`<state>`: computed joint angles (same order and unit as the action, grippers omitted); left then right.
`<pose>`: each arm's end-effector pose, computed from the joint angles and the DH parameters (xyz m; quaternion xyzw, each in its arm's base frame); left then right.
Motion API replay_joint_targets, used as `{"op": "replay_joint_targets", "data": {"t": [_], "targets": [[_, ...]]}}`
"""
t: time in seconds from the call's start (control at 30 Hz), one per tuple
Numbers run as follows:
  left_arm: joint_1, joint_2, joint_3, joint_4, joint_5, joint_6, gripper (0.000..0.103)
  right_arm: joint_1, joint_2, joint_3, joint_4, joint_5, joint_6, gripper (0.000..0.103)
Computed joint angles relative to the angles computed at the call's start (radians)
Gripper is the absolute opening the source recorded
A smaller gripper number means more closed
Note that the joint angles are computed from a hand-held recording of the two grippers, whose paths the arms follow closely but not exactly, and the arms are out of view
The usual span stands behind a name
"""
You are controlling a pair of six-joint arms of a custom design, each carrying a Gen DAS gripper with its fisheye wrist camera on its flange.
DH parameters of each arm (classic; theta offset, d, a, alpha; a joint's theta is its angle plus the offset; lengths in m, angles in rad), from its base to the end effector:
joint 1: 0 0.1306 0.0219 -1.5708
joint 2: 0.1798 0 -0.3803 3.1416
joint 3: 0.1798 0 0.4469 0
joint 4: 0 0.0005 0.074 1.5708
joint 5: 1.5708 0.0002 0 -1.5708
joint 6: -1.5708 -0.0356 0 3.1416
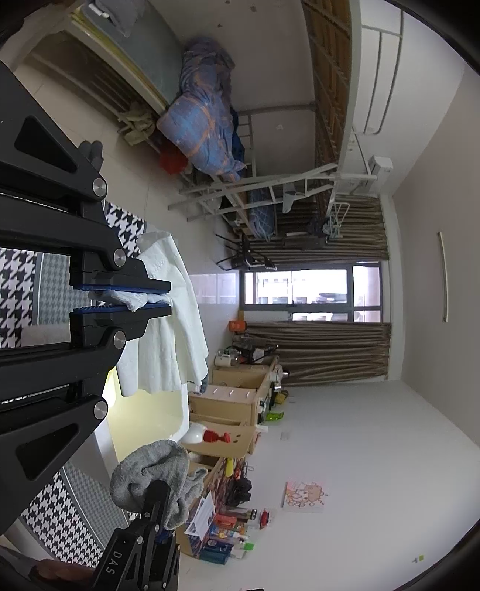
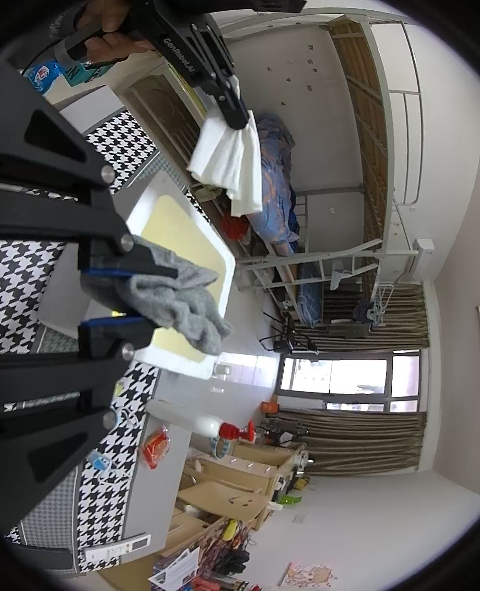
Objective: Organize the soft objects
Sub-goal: 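Hold the grey sock over the foam box and open the right gripper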
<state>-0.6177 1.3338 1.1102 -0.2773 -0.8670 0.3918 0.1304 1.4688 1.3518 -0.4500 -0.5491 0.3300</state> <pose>0.4401 -0.2800 0.3644 -0.1248 0.7999 0.0926 0.5797 0.5759 0.0938 0.4014 -0.3195 0.7918 0.1904 0.4844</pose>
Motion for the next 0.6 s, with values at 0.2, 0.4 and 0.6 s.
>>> {"op": "replay_joint_targets", "data": {"t": [0.2,0.4,0.6], "targets": [[0.008,-0.017,-0.024,-0.011,-0.012,0.027,0.005,0.007,0.013,0.015,-0.016,-0.001,0.004,0.02],[0.009,-0.037,-0.051,-0.02,-0.034,0.062,0.005,0.017,0.017,0.021,-0.028,0.013,0.004,0.02],[0.013,-0.039,-0.066,-0.03,-0.053,0.096,0.005,0.03,0.037,0.04,-0.042,0.024,0.007,0.02]]}}
